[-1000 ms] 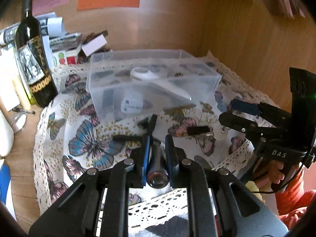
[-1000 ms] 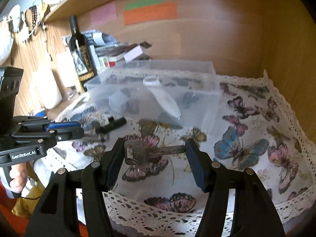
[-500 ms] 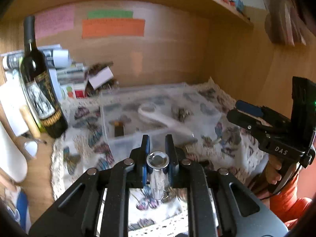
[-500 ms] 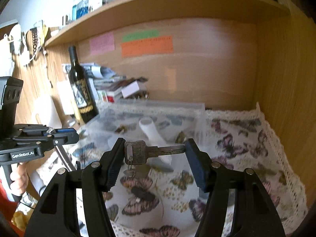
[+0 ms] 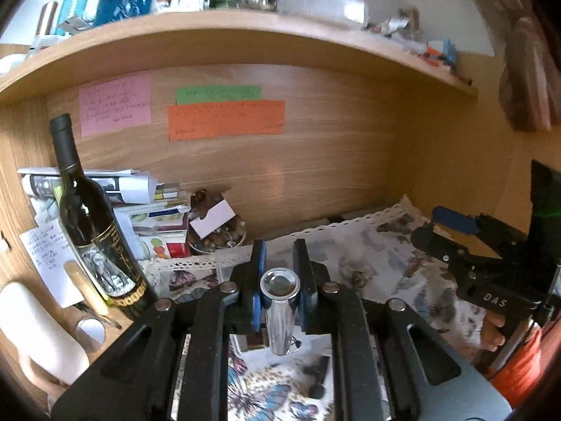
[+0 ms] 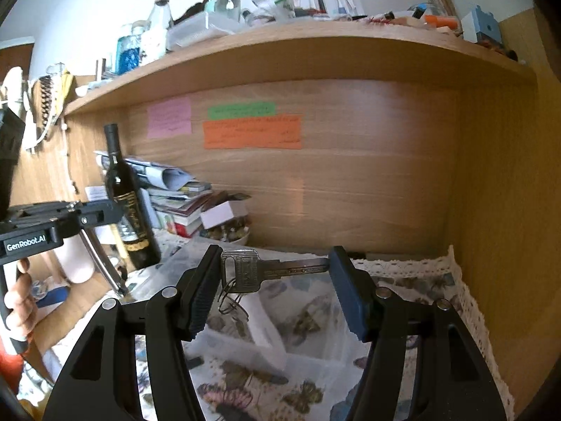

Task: Organize rigid objects
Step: 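Carry the cylinder into the clear box with the left tool while the right tool drops the keys there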

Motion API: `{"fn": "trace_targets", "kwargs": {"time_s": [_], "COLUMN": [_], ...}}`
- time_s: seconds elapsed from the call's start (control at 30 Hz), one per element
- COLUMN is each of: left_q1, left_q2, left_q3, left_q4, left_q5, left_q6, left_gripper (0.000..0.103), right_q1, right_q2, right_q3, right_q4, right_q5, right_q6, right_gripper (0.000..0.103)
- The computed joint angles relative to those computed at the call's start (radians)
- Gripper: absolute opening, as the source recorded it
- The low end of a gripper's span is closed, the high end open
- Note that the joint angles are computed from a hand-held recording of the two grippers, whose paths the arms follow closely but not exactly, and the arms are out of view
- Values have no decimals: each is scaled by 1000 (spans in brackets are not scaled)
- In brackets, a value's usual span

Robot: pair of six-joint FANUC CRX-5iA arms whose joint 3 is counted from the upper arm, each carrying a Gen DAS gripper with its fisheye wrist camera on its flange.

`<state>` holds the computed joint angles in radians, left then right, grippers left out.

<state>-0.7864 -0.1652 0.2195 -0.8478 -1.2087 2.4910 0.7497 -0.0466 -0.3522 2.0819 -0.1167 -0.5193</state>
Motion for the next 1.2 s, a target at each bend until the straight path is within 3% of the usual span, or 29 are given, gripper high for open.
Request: {"fn": "trace_targets", "kwargs": {"time_s": [0.17,0.37,0.53,0.6,0.8,0.83,0.9,0.97,1.13,1.2], "left_q1": [75,104,102,124,201,207,215,200,162,143], "left_q2": [39,59,94,103,140,145,134,124,86,75], "left_q3": [-9,-13,15,18,19,20,0,-8,-28,-31], "left_q4": [69,77,47,74,197,211,235,214,181,169], "left_q5": [11,26,1,10,18,9,29,30,33,22], "left_q6": [-43,-48,-48,-59,-111,-107,-103,-78,-49,-40], "left_gripper": [15,15,15,15,16,18,38,52,61,69], "right_q1": [93,183,197,196,166,172,194,217,259,270], "right_q2": [52,116,148,148,130,134,153,177,241,247], "right_q3": [12,69,110,120,110,118,146,175,265,287], "right_q4": [-338,-709,-864,-895,-730,-746,-828,-903,-1099,-1165], "right_q5": [-88,-205,-222,-217,-214,-224,-257,-297,-382,-402], "right_q6": [314,648,758,769,610,629,719,806,1017,1084], "right_gripper": [59,59,59,59,59,59,59,59,59,59]}}
